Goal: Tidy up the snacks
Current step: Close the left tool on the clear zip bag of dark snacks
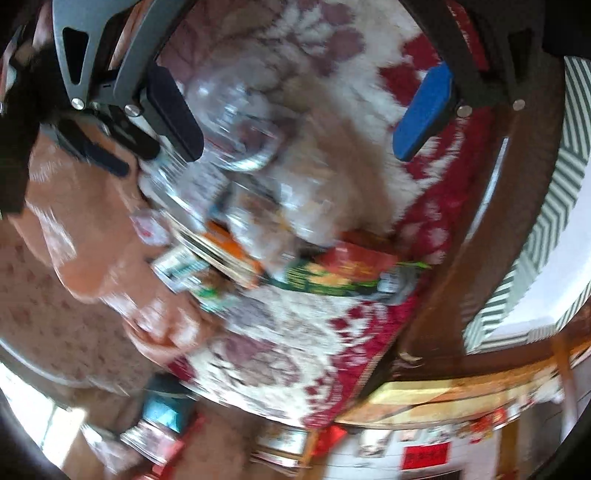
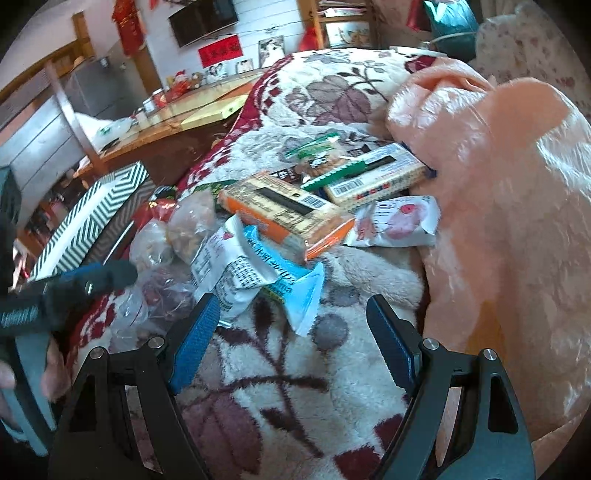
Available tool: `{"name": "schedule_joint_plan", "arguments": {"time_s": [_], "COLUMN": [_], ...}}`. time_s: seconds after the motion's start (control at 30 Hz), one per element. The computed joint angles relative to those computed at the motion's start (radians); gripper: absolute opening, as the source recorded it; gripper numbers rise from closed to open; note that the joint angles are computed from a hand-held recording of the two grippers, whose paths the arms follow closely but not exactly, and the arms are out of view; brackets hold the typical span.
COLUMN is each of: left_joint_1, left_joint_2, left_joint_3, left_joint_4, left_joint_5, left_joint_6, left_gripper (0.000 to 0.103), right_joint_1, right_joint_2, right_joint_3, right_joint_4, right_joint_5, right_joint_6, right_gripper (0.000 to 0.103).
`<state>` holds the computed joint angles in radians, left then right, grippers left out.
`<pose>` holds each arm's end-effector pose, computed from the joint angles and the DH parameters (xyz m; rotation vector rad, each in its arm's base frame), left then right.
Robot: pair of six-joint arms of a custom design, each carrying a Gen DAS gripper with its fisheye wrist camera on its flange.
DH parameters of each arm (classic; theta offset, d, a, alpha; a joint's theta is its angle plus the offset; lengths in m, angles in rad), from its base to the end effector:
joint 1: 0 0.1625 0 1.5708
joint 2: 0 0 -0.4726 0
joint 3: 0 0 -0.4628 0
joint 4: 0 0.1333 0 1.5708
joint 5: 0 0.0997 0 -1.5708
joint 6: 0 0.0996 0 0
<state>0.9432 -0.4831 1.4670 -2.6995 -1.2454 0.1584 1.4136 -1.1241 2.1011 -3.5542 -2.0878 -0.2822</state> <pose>-0.3285 -0.7341 -0.0823 1.0574 2.6389 -0.3090 -0.0093 -0.5955 0.2431 -0.1843 -2.2417 1.0675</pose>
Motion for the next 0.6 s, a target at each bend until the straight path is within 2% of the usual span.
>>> {"name": "schedule_joint_plan", "arguments": {"time_s": [0.2, 0.37, 0.47, 0.6], "left_joint_1": [-0.034, -0.052, -0.059, -0.057], "left_joint_2": [0.008, 0.028, 0.041, 0.044], "left_joint_3": [0.027, 0.019, 0.025, 0.027], "left_joint_4": [-0.012, -0.004, -0.028, -0.039], "left_joint_5": [0.003, 0.019, 0.065, 0.068], "left_joint_6": [0.107, 0.167, 0.200, 0.209], "left_gripper": [0.102, 0.082, 0.079, 0.078], "right_joint_1": [0.000, -0.011, -0.019, -0.023], "right_joint_2": [-0.003, -0.020, -0.028, -0.030], "right_joint_3": [-0.001, 0.002, 0.006, 0.007], "right_joint_4": [-0.015, 0.001, 0.017, 0.028], "right_joint_5": [-0.029, -0.031, -0.022, -0.017], "right_joint_6": [0.009, 0.057, 0.084, 0.095], "right_gripper": [0.082, 0.082, 0.082, 0.082]}}
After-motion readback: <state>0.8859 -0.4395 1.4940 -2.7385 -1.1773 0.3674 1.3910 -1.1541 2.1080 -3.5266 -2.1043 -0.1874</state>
